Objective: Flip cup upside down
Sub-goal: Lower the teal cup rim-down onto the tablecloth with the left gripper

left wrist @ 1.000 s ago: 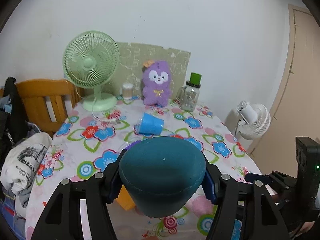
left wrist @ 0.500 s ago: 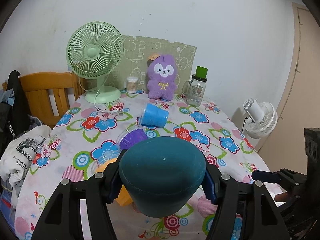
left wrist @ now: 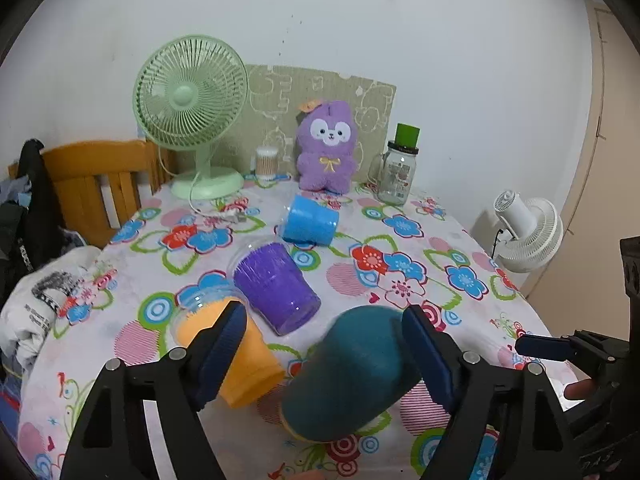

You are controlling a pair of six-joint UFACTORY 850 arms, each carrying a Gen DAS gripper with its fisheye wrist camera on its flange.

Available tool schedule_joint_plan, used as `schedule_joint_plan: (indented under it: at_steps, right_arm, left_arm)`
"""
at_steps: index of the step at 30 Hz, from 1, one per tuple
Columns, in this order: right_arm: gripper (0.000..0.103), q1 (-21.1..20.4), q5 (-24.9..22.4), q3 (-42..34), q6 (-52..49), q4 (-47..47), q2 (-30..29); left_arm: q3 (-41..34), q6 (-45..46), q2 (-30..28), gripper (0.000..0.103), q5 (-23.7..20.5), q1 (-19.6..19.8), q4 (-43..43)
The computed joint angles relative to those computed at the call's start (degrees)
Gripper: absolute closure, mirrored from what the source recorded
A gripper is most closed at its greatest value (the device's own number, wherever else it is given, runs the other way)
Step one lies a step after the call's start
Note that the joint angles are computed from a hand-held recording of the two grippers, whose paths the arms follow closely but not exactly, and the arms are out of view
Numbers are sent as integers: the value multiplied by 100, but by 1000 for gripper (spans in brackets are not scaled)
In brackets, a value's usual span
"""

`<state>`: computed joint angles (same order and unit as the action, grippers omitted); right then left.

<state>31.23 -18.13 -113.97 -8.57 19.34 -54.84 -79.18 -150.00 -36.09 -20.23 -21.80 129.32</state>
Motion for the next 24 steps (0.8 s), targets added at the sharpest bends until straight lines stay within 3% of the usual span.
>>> schedule_joint_plan:
  at_steps: [24]
  right_arm:
    - [3,21,-25,-115,-71,73,-42]
  left_arm:
    - [104,88,142,21,114,28,-26]
